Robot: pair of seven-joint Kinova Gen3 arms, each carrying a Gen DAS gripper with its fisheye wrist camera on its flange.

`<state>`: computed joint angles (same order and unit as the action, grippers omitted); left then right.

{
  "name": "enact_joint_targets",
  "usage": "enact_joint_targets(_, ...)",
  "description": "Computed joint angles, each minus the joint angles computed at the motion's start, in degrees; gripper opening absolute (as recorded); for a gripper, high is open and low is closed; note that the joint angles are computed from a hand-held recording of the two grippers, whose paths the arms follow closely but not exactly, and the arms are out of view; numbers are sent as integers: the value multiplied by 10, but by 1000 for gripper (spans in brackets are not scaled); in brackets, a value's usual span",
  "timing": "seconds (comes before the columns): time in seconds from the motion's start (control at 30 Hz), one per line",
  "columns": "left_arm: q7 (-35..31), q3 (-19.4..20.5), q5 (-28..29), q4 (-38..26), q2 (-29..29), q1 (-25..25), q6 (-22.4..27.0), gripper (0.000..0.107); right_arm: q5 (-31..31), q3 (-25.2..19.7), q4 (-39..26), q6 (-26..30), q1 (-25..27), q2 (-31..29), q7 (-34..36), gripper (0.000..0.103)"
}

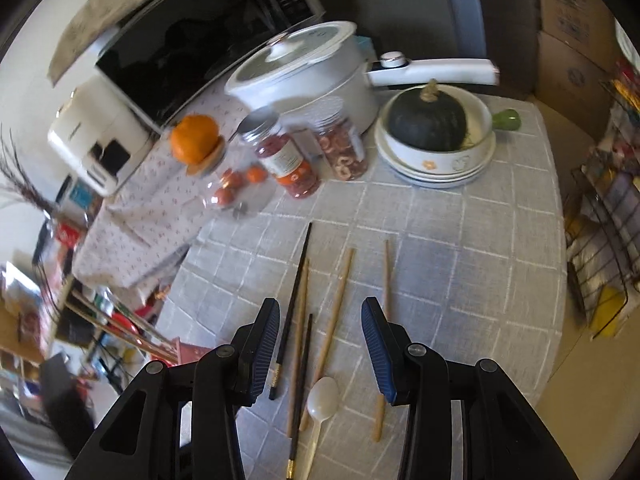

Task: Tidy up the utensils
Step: 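Grasp the black chopstick on the table with the left tool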

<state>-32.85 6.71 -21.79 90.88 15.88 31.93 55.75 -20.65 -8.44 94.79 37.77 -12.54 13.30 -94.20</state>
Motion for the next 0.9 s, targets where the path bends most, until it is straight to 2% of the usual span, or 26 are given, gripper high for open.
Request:
enact_joint_targets(0.07, 2, -5, -1, -28, 23, -3, 12, 48, -12, 0, 4, -2, 12, -5, 11, 43)
enact_joint_targets(0.13, -1, -12, 12, -67, 55, -12, 31, 43, -26, 3, 6, 1, 22, -7, 20, 43)
enact_joint_targets(0.2, -11, -18, 32, -107, 97, -25, 42, 42, -61, -2, 14, 4, 47, -12, 49, 43)
enact_joint_targets(0.4, -27, -44, 60, -168, 172, -30, 82, 39, -131, 8, 20, 19, 89, -22, 106, 43)
enact_joint_targets(0.63, -52, -49, 83, -179, 200, -40, 86, 36, -164, 7, 9, 32, 96, -5, 149, 43)
enact_joint_targets(0.9, -76, -56, 83, -207, 225, -37, 98, 30, -167, 4, -1, 33, 94, 10, 154, 43)
